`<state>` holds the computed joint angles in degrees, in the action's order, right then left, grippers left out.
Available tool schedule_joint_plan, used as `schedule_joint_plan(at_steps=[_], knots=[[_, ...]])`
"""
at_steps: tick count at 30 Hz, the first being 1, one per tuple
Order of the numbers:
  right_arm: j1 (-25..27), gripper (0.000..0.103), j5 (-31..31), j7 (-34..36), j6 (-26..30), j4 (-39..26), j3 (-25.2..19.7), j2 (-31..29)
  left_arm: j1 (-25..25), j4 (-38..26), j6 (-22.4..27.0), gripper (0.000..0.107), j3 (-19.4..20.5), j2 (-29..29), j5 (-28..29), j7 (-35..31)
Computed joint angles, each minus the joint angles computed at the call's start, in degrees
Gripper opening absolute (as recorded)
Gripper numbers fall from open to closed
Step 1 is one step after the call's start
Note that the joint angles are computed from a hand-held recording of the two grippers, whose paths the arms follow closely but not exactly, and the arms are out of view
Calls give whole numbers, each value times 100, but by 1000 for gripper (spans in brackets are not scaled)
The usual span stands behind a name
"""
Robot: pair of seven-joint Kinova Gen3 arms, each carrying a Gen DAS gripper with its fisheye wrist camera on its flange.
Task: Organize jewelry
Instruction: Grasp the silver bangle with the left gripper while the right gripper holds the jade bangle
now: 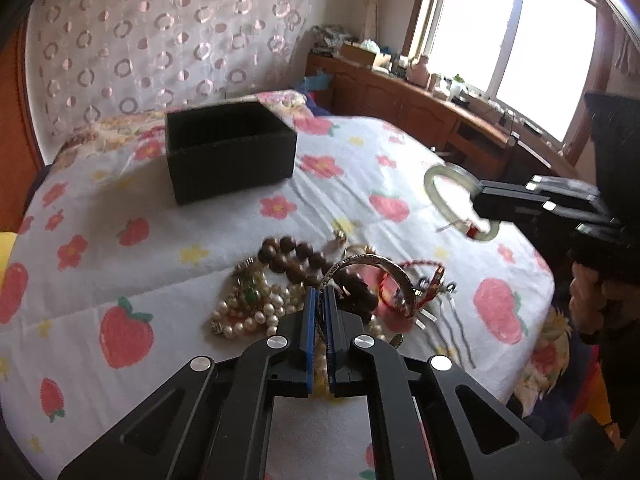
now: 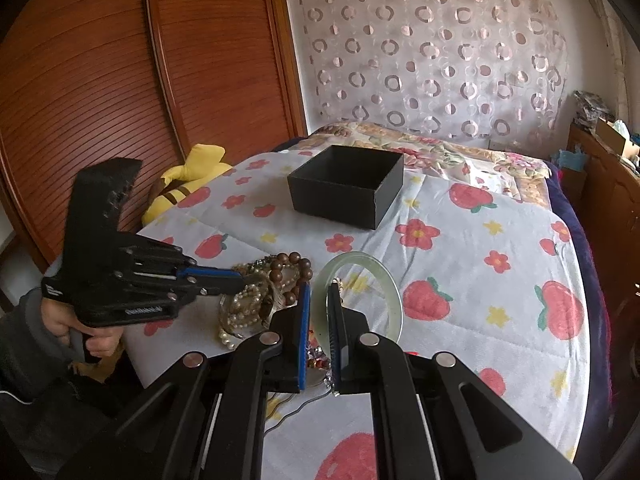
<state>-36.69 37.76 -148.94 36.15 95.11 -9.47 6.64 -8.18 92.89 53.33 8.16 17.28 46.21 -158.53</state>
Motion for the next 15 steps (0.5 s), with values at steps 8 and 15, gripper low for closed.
schedule_joint_plan(at_steps=[8,15], knots=[[18,10,22,177,103,-187,13,48,-127,-189,30,3,-56,-138,443,-134],[161,10,-182,814,58,-648,159,291,-8,-978,-170,3,7,266,267,381]])
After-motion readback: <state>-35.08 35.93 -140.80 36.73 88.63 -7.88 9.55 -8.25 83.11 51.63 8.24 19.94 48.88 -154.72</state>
